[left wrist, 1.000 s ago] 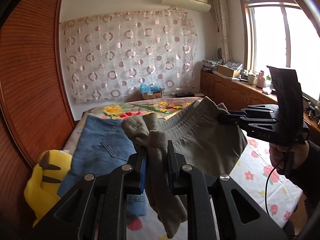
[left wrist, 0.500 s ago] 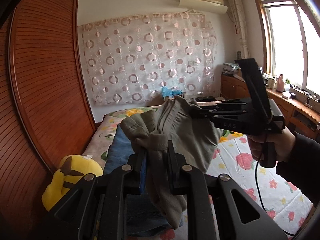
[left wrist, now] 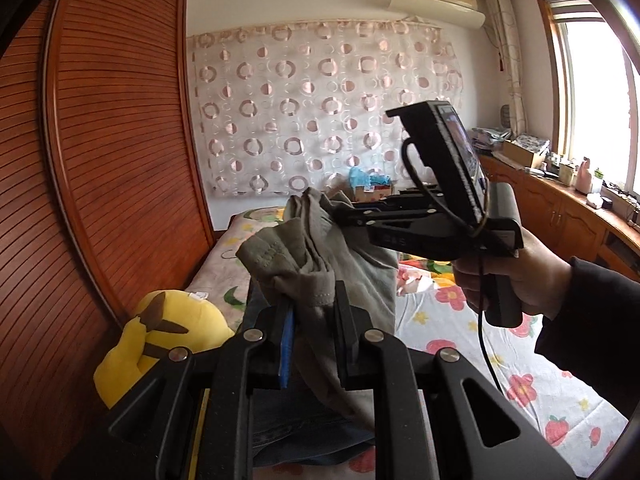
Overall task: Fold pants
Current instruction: 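Lift the folded shorts with both grippers and carry them toward the jeans stack, then lower the shorts onto the folded blue jeans and open both grippers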
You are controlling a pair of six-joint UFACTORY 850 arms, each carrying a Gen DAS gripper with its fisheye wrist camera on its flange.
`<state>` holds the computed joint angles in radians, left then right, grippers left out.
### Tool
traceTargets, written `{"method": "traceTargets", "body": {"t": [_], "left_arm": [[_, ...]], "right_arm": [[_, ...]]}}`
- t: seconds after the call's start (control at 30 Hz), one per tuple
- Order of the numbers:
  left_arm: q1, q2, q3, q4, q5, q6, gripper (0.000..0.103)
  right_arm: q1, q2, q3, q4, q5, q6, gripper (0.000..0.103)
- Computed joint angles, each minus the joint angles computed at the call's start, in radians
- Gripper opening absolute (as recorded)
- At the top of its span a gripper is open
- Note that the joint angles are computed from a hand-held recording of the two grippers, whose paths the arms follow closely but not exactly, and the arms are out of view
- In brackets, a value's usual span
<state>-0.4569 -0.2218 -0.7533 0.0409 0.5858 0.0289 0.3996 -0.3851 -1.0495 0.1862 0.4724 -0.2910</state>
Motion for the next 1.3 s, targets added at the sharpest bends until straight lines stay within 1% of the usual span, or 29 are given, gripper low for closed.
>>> {"method": "traceTargets", "body": {"t": [0.23, 0.3, 0.37, 0.4, 0.43, 0.5, 0.6, 0.67, 0.73, 0.83, 0.93, 1.0, 1.03, 1.17, 1.3], "left_arm": [[0.007, -0.001, 0.020, -0.018, 0.023, -0.035, 0.018], [0.009, -0.013, 0.019, -0.026, 0.023, -0.044, 0.018], [0.012, -0.032, 0.010, -0.025, 0.010, -0.047, 0.018], [0.009, -0.038, 0.007, -0.040, 0.004, -0.036, 0.018], [0.006, -0.042, 0.005, -0.054, -0.001, -0.028, 0.018], [0.010, -0.048, 0.006, -0.052, 0.000, -0.033, 0.018], [0.016, -0.052, 0.011, -0.051, 0.005, -0.047, 0.018], [0.017, -0.059, 0.010, -0.058, 0.003, -0.050, 0.018], [0.020, -0.070, 0.010, -0.061, 0.000, -0.056, 0.018], [0.024, -0.085, 0.014, -0.071, 0.000, -0.060, 0.018], [0.030, -0.092, 0.015, -0.071, -0.009, -0.068, 0.020], [0.031, -0.095, 0.014, -0.074, -0.014, -0.064, 0.020], [0.032, -0.094, 0.017, -0.071, -0.012, -0.066, 0.020], [0.031, -0.092, 0.022, -0.080, -0.007, -0.058, 0.026], [0.032, -0.077, 0.038, -0.080, 0.002, -0.058, 0.030]], "right_arm": [[0.003, -0.027, -0.038, -0.035, -0.019, 0.026, 0.010], [0.008, -0.035, -0.045, -0.016, -0.033, 0.004, 0.010], [0.007, -0.043, -0.059, 0.005, -0.074, 0.000, 0.019], [0.007, -0.044, -0.060, 0.044, -0.078, -0.025, 0.026], [0.005, -0.041, -0.055, 0.064, -0.073, -0.031, 0.030], [-0.006, -0.025, -0.030, 0.019, -0.060, 0.034, 0.034], [-0.031, 0.008, 0.025, -0.131, -0.032, 0.190, 0.035], [-0.046, 0.018, 0.049, -0.197, -0.027, 0.247, 0.035], [-0.055, 0.011, 0.051, -0.224, -0.039, 0.268, 0.035], [-0.060, -0.013, 0.028, -0.173, -0.065, 0.230, 0.035], [-0.065, -0.039, -0.006, -0.143, -0.091, 0.233, 0.035], [-0.060, -0.051, -0.020, -0.081, -0.094, 0.189, 0.035], [-0.059, -0.054, -0.022, -0.091, -0.096, 0.203, 0.035], [-0.040, -0.041, -0.014, -0.038, -0.092, 0.172, 0.035], [-0.026, -0.007, 0.038, -0.046, -0.057, 0.185, 0.035]]}}
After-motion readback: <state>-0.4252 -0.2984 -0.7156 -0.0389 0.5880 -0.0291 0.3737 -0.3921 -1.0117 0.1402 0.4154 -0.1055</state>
